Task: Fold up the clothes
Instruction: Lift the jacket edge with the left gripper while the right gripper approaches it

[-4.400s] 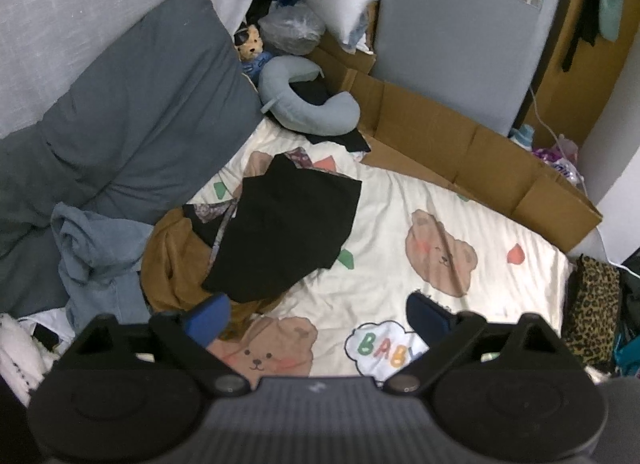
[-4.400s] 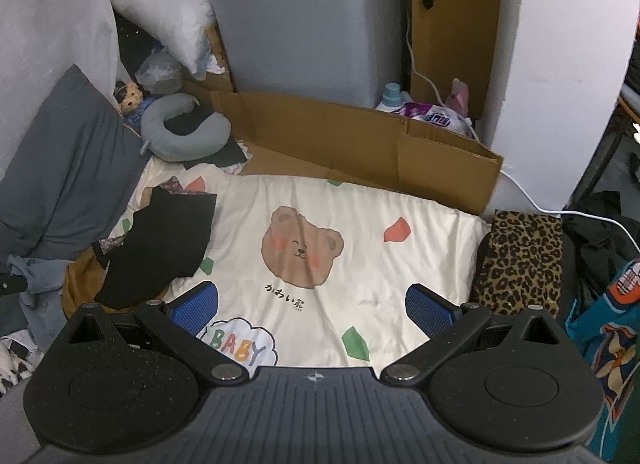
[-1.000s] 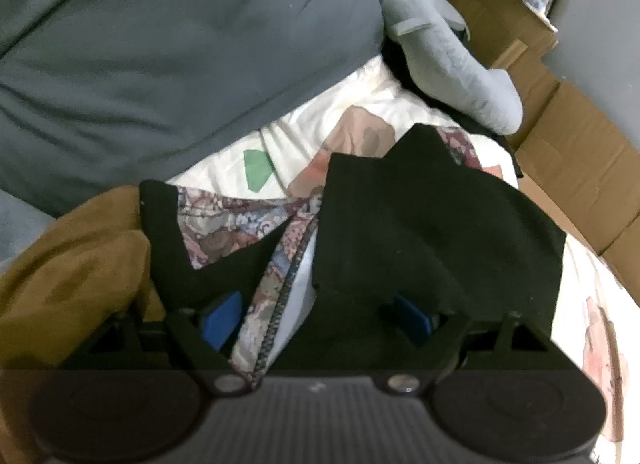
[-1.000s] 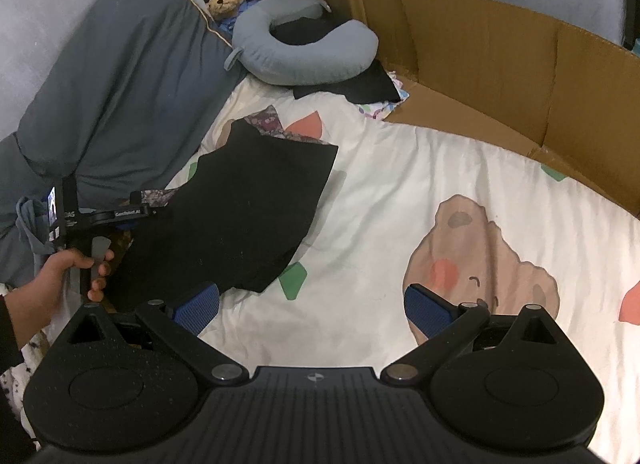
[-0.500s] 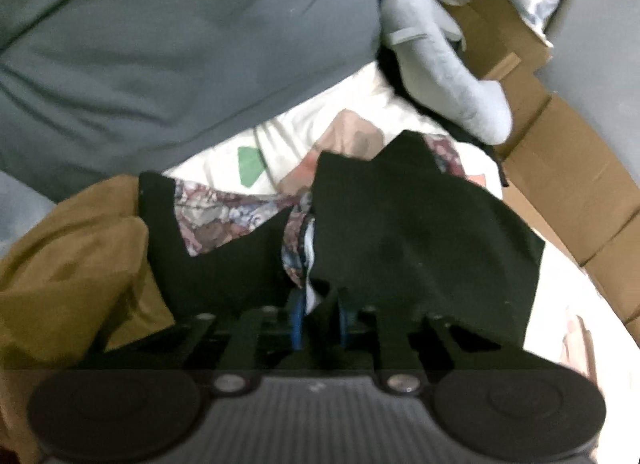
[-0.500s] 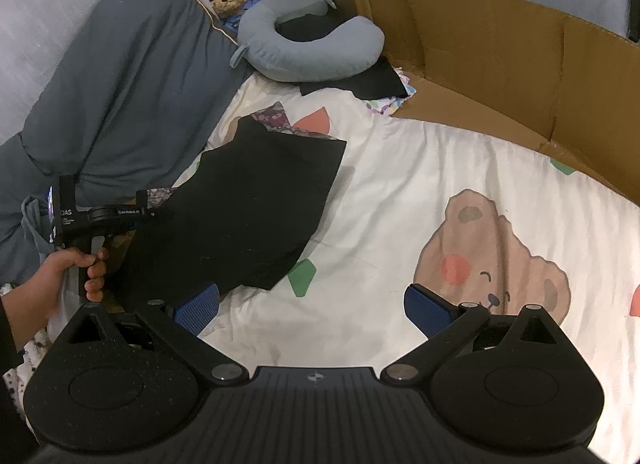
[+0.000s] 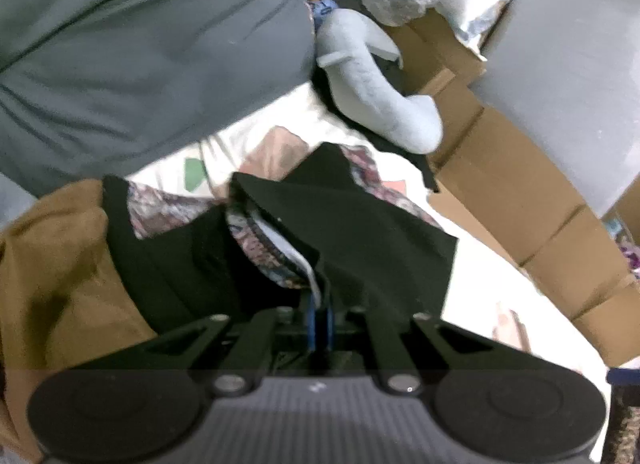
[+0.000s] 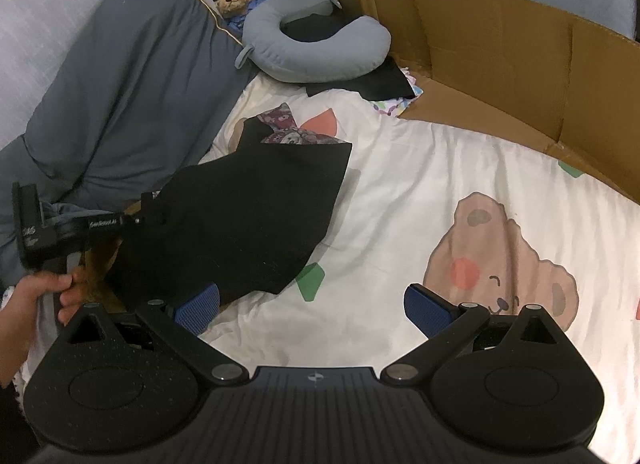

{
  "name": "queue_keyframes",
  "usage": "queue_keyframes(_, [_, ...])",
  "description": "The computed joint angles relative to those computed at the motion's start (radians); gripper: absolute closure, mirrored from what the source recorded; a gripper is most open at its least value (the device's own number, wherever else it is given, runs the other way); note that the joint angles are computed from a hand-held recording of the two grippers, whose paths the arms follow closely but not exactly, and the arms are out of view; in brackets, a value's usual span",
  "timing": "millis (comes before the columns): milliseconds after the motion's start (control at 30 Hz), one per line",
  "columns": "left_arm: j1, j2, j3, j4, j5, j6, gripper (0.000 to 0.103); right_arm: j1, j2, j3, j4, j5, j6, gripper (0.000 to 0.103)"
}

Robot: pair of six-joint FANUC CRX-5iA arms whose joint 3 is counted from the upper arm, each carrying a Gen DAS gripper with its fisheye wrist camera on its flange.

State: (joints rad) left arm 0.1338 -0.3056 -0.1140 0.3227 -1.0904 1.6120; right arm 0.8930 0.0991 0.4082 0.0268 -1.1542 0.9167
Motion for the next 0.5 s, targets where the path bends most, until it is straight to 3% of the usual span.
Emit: queue_keyframes(500, [-0.122,-0.085,-0.116,0.143,-0.023,-0.01,0.098,0.013,0.014,-0.001,-0.024,0.013,-0.01,0.002])
